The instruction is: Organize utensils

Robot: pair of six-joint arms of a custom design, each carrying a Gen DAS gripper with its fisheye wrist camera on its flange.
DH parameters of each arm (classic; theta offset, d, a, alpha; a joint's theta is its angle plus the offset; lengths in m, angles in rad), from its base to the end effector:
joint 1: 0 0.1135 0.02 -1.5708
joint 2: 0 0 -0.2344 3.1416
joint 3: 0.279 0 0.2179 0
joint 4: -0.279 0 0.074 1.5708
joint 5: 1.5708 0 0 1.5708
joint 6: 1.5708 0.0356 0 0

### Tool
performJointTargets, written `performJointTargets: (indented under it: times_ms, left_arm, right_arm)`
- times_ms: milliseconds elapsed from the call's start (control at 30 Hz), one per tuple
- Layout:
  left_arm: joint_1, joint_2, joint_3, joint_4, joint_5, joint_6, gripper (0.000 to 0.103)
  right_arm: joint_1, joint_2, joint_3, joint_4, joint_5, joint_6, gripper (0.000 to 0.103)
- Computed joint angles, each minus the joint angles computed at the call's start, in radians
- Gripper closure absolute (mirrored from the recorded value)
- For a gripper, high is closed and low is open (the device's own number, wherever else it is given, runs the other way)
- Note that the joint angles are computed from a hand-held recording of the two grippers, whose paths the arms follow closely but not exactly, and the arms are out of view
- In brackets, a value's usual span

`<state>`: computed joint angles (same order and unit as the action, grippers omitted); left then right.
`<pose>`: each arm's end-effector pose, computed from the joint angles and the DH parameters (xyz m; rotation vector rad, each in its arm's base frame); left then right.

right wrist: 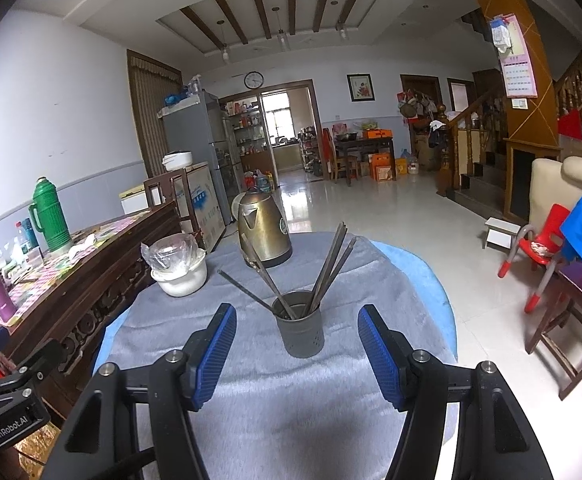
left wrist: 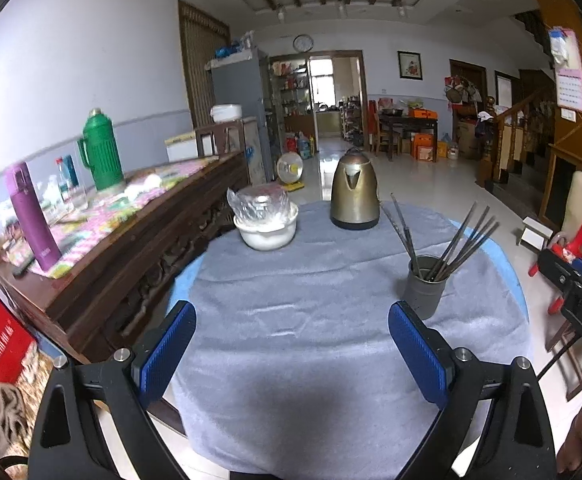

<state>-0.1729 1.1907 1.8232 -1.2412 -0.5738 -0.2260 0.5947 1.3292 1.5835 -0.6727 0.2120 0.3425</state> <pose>0.1528 -0.0071 0.4440 -0.3736 2.0609 0.3846 0.2121 0.1344 0.4077 -0.1141 1.9977 0.3963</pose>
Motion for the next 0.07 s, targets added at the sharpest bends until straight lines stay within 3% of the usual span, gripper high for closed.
performJointTargets:
  times_ms: [67]
  left_arm:
    - [0.099,0.016,-0.04,0.044,0.099,0.025,0.006]
  right_arm:
    - [-0.02,0.028,-0.003,0.018,-0.014,0.003,0.036]
